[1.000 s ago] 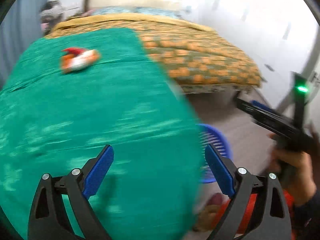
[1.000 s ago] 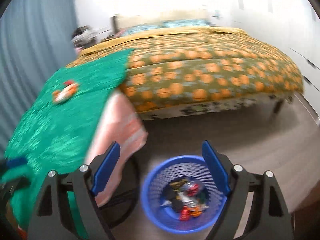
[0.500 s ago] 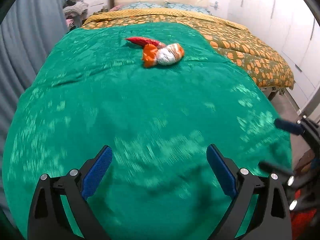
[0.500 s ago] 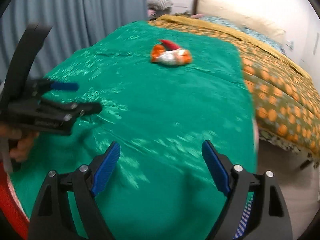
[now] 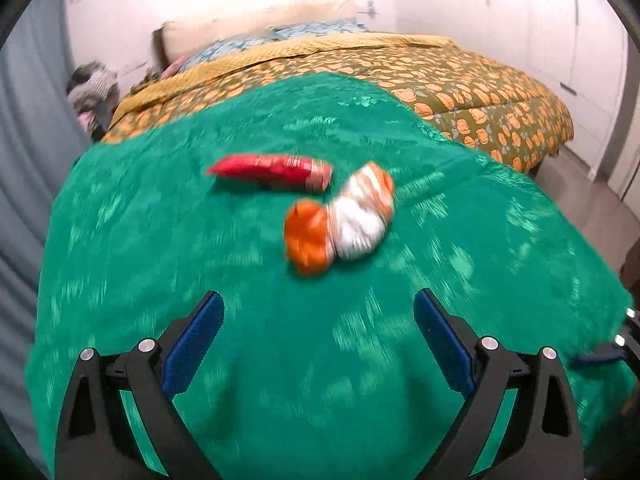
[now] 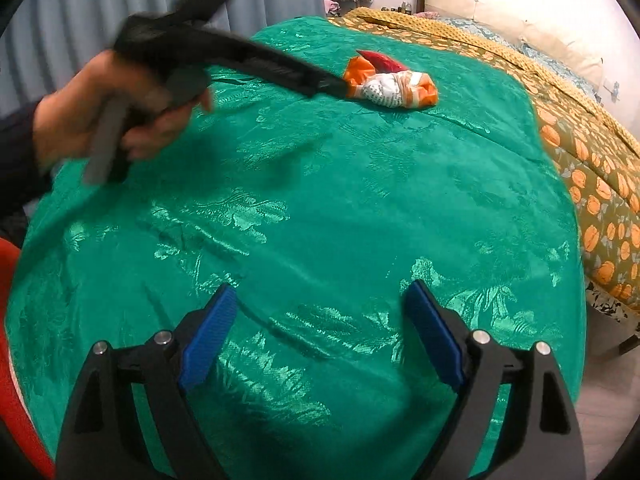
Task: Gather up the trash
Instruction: 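Grasp the orange-and-white wrapped bundle with the left tool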
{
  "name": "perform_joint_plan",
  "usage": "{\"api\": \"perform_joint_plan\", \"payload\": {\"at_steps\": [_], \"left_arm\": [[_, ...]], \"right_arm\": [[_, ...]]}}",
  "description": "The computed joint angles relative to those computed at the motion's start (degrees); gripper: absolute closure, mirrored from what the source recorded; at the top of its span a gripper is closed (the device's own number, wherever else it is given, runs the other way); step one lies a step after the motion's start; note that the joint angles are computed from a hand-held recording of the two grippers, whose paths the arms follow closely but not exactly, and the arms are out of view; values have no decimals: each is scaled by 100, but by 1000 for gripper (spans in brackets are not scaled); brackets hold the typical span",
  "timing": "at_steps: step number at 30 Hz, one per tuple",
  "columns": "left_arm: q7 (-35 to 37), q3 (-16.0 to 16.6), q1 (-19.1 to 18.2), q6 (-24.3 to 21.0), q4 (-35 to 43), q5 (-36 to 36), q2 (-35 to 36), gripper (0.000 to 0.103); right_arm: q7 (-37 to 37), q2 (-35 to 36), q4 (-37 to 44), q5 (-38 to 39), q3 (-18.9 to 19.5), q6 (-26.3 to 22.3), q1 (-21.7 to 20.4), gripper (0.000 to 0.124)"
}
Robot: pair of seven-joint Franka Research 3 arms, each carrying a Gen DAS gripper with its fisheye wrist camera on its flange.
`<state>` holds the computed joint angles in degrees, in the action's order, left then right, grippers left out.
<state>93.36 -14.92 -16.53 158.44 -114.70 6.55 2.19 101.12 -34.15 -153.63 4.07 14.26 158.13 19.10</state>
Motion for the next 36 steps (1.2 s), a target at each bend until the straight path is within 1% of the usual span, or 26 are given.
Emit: {"api": "perform_joint_plan", "payload": {"at_steps": [2,5,7,9,10,12,14,15,16,17,19,20,22,24,26,27,30,34,36], "left_arm": [[94,-2,-18,-81,436,231,367,8],[526,-109,31,-120,925,115,790,8],[1094,-311,176,-229,1287,-348,1088,8],[1776,-573,357,-588,1691,-926,1395,8],[2031,-648,397,-787,1882,-1108,1540,8],[2328,-683,389,-1027,2094,-1263,1715,8],[2387,-604,288,-1064,2141,-1180,1782,8],[2415,-576,251,-1093,2138,-1133,1792,11],[2464,-575,245,-1121,2127,-1141,1786,21],[2488,-572,238,-1164,2109,-1157,1770,26],[2507,-574,247,-1246,2109,-1253,1750,42],[2474,-574,255,-1301,2100,-1328,1724,43],[2252,-513,228,-1172,1903,-1380,1559,45],[2147,-537,300,-970,1513,-1650,1230,46],[1901,-465,288,-784,1059,-1753,827,45],[1584,-373,249,-707,714,-1700,515,45],[891,-147,196,-747,-130,-1644,-289,45],[-398,91,198,-892,-1236,-1021,-1377,45],[-971,169,231,-843,-1722,-775,-1856,45]], "right_arm": [[-25,-11,-21,56,-54,20,48,39],[-27,-19,-21,40,-30,12,18,39],[-9,-40,-31,31,-9,6,8,39],[-2,-45,-38,28,-4,10,7,39],[-1,-47,-39,23,-1,9,4,39],[18,-52,-42,3,16,9,-16,39],[28,-70,-54,3,14,5,-7,39],[38,-75,-58,4,16,5,-9,39],[53,-76,-58,-1,24,5,-18,39],[63,-77,-58,-5,29,3,-22,39],[85,-90,-58,-16,41,-10,-27,39],[96,-92,-57,-22,45,-13,-30,39],[124,-115,-64,-25,54,-28,-30,39],[163,-120,-64,-39,71,-34,-46,39],[174,-131,-74,-38,62,-36,-34,39],[174,-123,-68,-42,55,-36,-35,39],[179,-131,-68,-54,52,-45,-33,39],[189,-141,-71,-67,57,-55,-35,39],[216,-149,-69,-87,81,-67,-54,39]]}}
